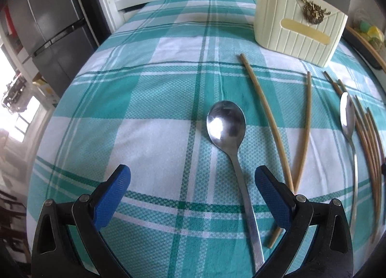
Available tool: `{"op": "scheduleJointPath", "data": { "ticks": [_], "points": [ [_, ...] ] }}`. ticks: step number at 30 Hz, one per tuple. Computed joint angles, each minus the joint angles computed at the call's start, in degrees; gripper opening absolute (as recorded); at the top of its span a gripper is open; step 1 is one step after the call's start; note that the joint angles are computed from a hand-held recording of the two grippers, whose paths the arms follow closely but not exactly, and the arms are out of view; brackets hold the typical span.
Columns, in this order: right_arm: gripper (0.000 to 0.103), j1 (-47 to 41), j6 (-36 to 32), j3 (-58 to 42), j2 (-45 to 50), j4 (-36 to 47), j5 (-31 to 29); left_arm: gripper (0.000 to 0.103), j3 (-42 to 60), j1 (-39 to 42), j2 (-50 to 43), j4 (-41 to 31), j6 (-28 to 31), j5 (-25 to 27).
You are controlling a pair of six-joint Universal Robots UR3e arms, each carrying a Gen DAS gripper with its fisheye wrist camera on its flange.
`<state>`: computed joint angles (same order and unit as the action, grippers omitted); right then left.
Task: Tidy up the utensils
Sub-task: 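Grasp the steel spoon with the left tool while the right tool grasps a wooden chopstick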
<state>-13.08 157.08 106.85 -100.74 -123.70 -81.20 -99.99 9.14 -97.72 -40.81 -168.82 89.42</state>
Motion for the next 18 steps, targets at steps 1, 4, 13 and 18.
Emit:
{"op": "scheduleJointPath", "data": {
  "ticks": [1, 4, 13, 18],
  "points": [
    [0.038, 0.3, -0.1, -1.1, 1.1, 0.3, -0.4, 0.103, 0.2, -0.3, -0.7, 0.4, 0.2, 0.8],
    [0.033, 0.3, -0.6, -4.9, 4.6, 1.4, -0.5, 0.103, 0.9, 0.1, -1.4, 0.6, 1.2, 0.1],
    [0.023, 1.6, 0.6, -19.2, 17.0, 7.1, -2.1, 0.103, 9.5, 0.2, -5.3, -7.8, 3.6, 2.9],
    [0.022, 1.9, 3.4, -23.3, 22.3, 6.1, -0.9, 0.081, 13.8, -1.9, -8.2, -10.3, -4.5, 1.7]
  ]
}}
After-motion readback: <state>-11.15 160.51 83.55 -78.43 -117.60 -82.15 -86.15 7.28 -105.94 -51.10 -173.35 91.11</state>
